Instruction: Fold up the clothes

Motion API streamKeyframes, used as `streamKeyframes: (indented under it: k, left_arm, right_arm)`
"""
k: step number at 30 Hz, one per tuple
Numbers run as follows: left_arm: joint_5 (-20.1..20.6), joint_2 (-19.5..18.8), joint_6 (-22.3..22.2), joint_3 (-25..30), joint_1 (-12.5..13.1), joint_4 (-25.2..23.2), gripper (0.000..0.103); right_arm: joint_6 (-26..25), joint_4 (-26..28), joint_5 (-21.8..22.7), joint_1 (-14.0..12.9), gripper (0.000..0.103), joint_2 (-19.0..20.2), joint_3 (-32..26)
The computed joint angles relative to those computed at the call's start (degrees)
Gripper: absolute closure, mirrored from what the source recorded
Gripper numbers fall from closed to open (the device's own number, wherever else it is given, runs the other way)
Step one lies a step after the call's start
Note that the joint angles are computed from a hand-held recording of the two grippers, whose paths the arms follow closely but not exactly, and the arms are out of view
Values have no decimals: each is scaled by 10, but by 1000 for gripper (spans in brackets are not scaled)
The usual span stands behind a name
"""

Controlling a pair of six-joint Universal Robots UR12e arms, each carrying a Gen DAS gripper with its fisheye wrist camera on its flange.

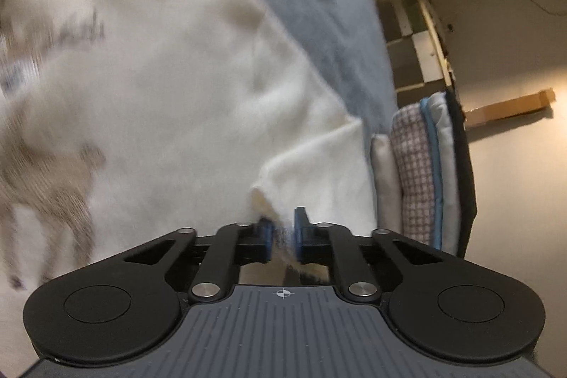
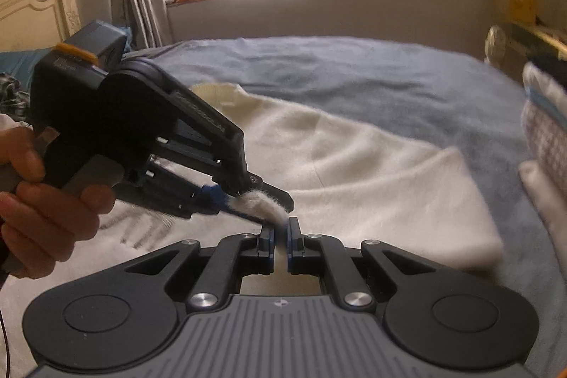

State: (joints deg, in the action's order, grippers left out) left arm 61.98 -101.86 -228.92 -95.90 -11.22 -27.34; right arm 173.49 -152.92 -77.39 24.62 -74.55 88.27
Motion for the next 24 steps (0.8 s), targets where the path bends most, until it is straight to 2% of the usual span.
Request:
streamKeyframes:
  k: [3,6,12,15,21,24]
  left_arm:
    - [38,16,49,7,3,-15,99]
    - [67,37,99,13,17,-38,99]
    - [127,92,208,3,62,-116,99]
    - [148,117,222,-18,86,-137,99]
    - [159,144,239,-64,122,-156,99]
    - [174,151,251,-87,131,-146,99]
  right_arm:
    - [-30,4,6,11,98,11,-28]
    - [-54,18,24,24,97,30,-73]
    - [-42,95,121,48,97,83,-177]
    - [-38,127,145,67,97,111,-218]
    - [-29,182,138,106,97,157,-270]
    - [-21,189,132,118,97,173,-281]
